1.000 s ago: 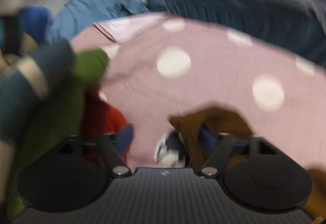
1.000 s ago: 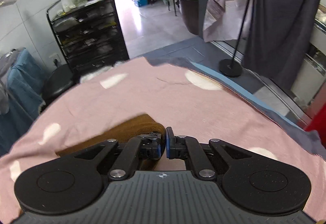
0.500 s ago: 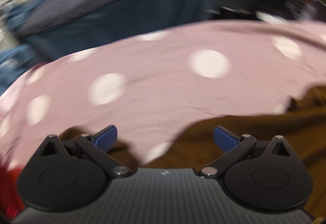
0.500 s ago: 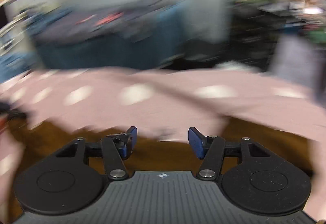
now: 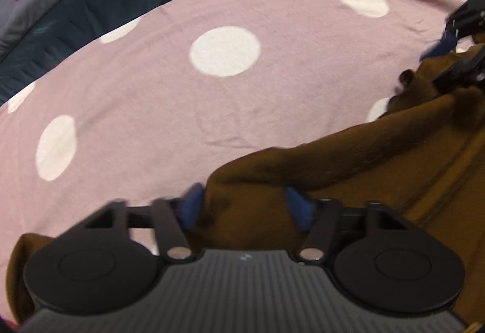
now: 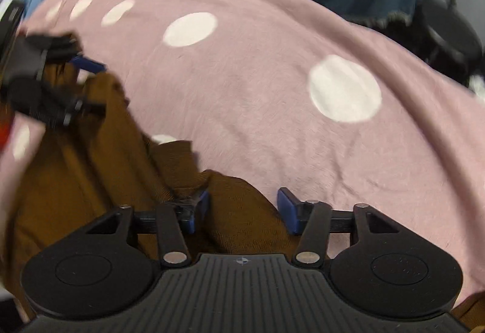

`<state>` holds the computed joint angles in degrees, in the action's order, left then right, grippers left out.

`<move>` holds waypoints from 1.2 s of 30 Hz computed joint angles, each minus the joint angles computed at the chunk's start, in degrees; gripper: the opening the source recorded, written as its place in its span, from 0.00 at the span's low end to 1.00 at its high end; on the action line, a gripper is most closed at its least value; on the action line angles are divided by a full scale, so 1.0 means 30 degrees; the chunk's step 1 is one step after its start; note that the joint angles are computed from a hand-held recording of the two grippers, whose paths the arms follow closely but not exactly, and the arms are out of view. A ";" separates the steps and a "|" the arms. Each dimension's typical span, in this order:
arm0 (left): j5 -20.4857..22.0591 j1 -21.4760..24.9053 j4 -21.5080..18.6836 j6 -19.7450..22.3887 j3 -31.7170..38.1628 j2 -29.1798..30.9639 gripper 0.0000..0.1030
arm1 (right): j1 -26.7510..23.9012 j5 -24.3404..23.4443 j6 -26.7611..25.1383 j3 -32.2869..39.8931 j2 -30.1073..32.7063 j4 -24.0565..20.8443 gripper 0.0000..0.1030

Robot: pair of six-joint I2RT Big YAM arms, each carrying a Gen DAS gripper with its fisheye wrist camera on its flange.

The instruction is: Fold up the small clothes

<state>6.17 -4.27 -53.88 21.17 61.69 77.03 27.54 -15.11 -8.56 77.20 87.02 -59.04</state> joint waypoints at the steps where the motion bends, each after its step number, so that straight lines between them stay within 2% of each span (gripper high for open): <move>1: 0.0161 -0.0069 -0.0143 0.0194 0.0102 0.0020 0.29 | 0.0071 -0.0554 -0.0653 -0.0036 -0.0219 -0.0587 0.04; 2: 0.0251 -0.0174 -0.0395 0.0305 0.0296 0.0062 0.09 | 0.0104 -0.1085 -0.1000 0.0095 -0.0187 -0.1318 0.06; 3: 0.0342 -0.0260 -0.0555 0.0388 0.0485 0.0059 0.06 | 0.0202 -0.0959 -0.1210 -0.0181 -0.0560 -0.1338 0.06; 5: 0.0574 -0.0254 -0.0047 -0.0033 0.0634 -0.0146 0.06 | 0.0248 -0.0200 -0.1104 -0.1010 -0.1609 -0.0290 0.06; 8: 0.0037 -0.0204 0.1539 -0.1911 0.0838 -0.0516 0.06 | -0.0323 0.1277 0.1271 -0.1932 -0.3025 0.2444 0.05; 10: -0.2115 -0.0502 0.3803 -0.3329 0.0406 -0.0887 0.07 | -0.0469 0.3472 0.2495 -0.2247 -0.3720 0.4232 0.05; 11: -0.2861 -0.0550 0.4528 -0.4131 0.0291 -0.0931 0.11 | -0.0573 0.4179 0.2995 -0.2336 -0.3905 0.4985 0.05; 12: -0.3229 -0.0513 0.4665 -0.5155 0.0374 -0.0763 0.17 | -0.0663 0.4543 0.3220 -0.2346 -0.3877 0.5315 0.06; 14: -0.3614 -0.0450 0.3283 -0.6241 0.1178 0.0140 0.51 | -0.0430 0.5674 0.2497 -0.2086 -0.3413 0.4870 0.05; 16: -0.4752 -0.0742 0.2675 -0.6420 0.1296 0.0443 0.60 | 0.0312 0.8593 0.1490 -0.2632 -0.3324 0.5176 0.07; 17: -0.4930 -0.0862 0.2613 -0.6325 0.1071 0.0316 0.69 | 0.0683 1.0237 0.1479 -0.2835 -0.3081 0.5191 0.22; 18: -0.4842 -0.0968 0.2562 -0.6057 0.0930 0.0233 0.75 | 0.0894 1.1403 0.1677 -0.2737 -0.2699 0.4408 0.29; 19: -0.4768 -0.1107 0.2626 -0.5617 0.0750 0.0107 0.85 | 0.0976 1.1904 0.1982 -0.2639 -0.2404 0.3614 0.29; 20: -0.4822 -0.1283 0.2828 -0.5050 0.0572 -0.0058 0.86 | 0.0899 1.1626 0.2296 -0.2839 -0.2566 0.3486 0.29; 22: -0.5309 -0.1654 0.3583 -0.3936 0.0297 -0.0164 0.88 | 0.0666 1.0735 0.3119 -0.3727 -0.3662 0.4204 0.33; 23: -0.5584 -0.1821 0.3837 -0.3692 0.0438 -0.0010 0.97 | 0.0637 1.0377 0.3510 -0.3995 -0.4179 0.4422 0.43; 24: -0.5718 -0.1886 0.3944 -0.3667 0.0694 0.0217 1.00 | 0.0669 0.9990 0.3864 -0.4148 -0.4598 0.4526 0.50; 25: -0.5614 -0.1869 0.4028 -0.3834 0.0923 0.0474 1.00 | 0.0733 0.9636 0.4218 -0.4207 -0.4916 0.4528 0.62; 27: -0.4496 -0.1676 0.3588 -0.4134 0.1699 0.1211 1.00 | 0.0881 0.9044 0.4804 -0.4501 -0.5611 0.4507 0.65; 28: -0.3456 -0.1539 0.3219 -0.4087 0.2040 0.1572 1.00 | 0.1082 0.8781 0.5025 -0.4670 -0.5920 0.4416 0.65; 30: -0.1294 -0.1419 0.2119 -0.3261 0.2648 0.2264 1.00 | 0.1439 0.8379 0.5557 -0.4826 -0.6275 0.4135 0.65; 32: -0.1172 -0.1894 0.1227 -0.1769 0.2933 0.2881 0.99 | 0.1727 0.8121 0.6533 -0.5160 -0.6617 0.3829 0.65; 34: -0.1992 -0.2596 0.1109 -0.0055 0.2621 0.3022 0.91 | 0.1780 0.7878 0.7535 -0.5479 -0.6854 0.3412 0.65; 36: -0.1729 -0.2917 0.2421 0.0635 0.1699 0.2326 0.67 | 0.1747 0.7621 0.8459 -0.5886 -0.7204 0.2975 0.65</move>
